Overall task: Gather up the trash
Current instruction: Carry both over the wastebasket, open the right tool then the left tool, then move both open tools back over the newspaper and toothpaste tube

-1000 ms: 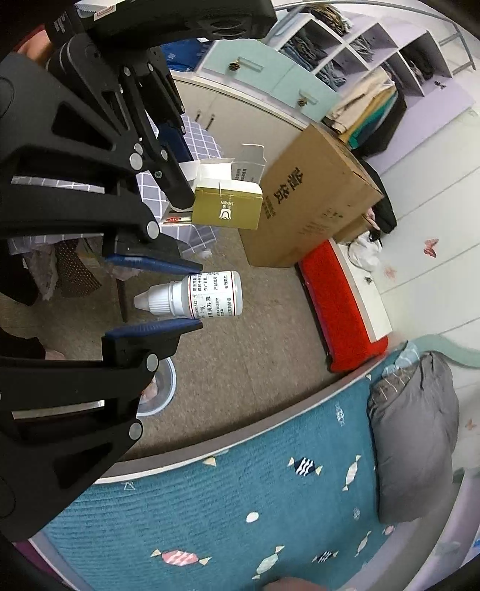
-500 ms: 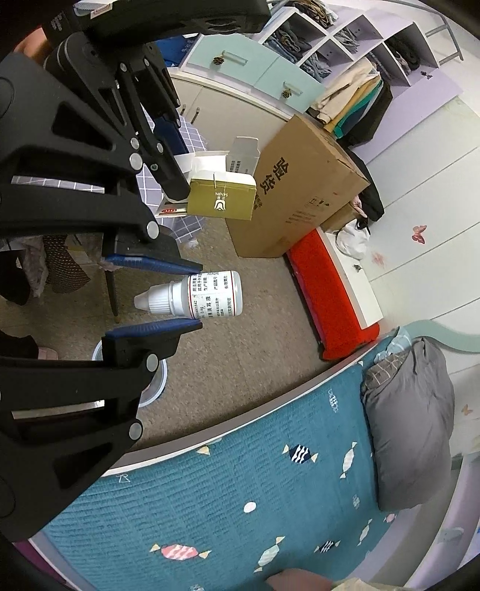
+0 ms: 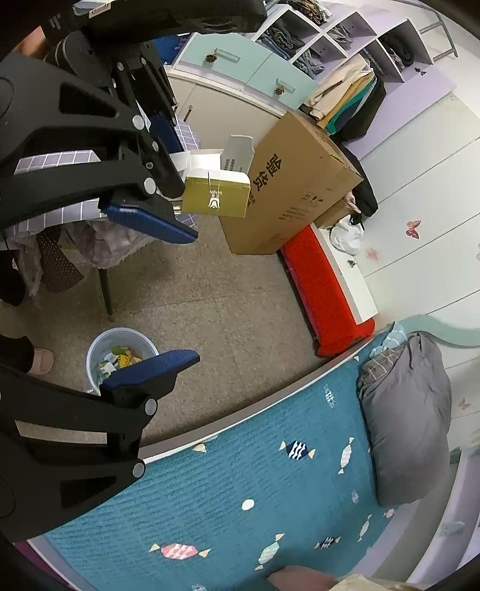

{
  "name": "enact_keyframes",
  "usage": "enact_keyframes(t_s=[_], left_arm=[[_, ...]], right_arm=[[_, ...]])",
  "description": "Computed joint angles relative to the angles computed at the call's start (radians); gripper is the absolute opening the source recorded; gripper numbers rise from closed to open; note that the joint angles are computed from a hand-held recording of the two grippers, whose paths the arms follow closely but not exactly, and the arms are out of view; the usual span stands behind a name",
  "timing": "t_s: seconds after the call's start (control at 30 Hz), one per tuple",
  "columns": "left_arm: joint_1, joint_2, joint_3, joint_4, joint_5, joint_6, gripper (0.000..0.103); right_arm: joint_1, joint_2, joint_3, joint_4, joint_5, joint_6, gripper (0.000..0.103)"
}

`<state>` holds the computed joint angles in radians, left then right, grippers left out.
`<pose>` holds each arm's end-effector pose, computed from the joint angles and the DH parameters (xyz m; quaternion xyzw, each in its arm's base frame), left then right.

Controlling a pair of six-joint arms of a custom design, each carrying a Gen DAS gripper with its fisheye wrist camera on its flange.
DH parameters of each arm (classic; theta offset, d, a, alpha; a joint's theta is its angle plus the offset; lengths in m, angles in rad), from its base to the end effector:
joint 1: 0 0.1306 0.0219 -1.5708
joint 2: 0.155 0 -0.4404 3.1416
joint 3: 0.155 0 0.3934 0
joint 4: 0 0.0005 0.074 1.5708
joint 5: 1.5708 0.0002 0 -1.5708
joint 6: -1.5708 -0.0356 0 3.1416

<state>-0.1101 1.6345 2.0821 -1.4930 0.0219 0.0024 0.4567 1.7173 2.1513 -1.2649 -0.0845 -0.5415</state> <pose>0.5236 -0.0592 0.6359 0.0548 0.9641 -0.0252 0.2587 0.5224 0.2595 0.6356 0.0242 0.9313 0.2075 0.2983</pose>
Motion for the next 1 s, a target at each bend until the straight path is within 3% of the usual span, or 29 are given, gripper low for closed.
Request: enact_keyframes(t_s=[0.67,0.77,0.8,0.83,0.87,1.0], left_arm=[[-0.031,0.022,0.012,0.018,0.025,0.004,0.029],[-0.034,0.018,0.006,0.041,0.032,0.013,0.035],[-0.035,0.018,0.006,0.047,0.026,0.021,0.045],[-0.035,0.02,0.009,0.046,0.022,0.03,0.065],[-0.035,0.02,0.007,0.047,0.025,0.034,0.071],[-0.026,0.016,-0.001,0.053,0.031,0.057,0.075]], right_arm=[[-0.025,-0.08,-0.079,0.044,0.049,-0.02,0.063],[-0.033,-0.094,-0.098,0.062,0.061,-0.027,0.063],[-0.034,-0.098,-0.102,0.065,0.067,-0.029,0.063],[-0.036,-0.098,-0.1,0.066,0.07,-0.029,0.063],[-0.038,-0.099,-0.102,0.067,0.073,-0.029,0.063],[-0.038,-0.099,-0.101,0.063,0.069,-0.03,0.063]])
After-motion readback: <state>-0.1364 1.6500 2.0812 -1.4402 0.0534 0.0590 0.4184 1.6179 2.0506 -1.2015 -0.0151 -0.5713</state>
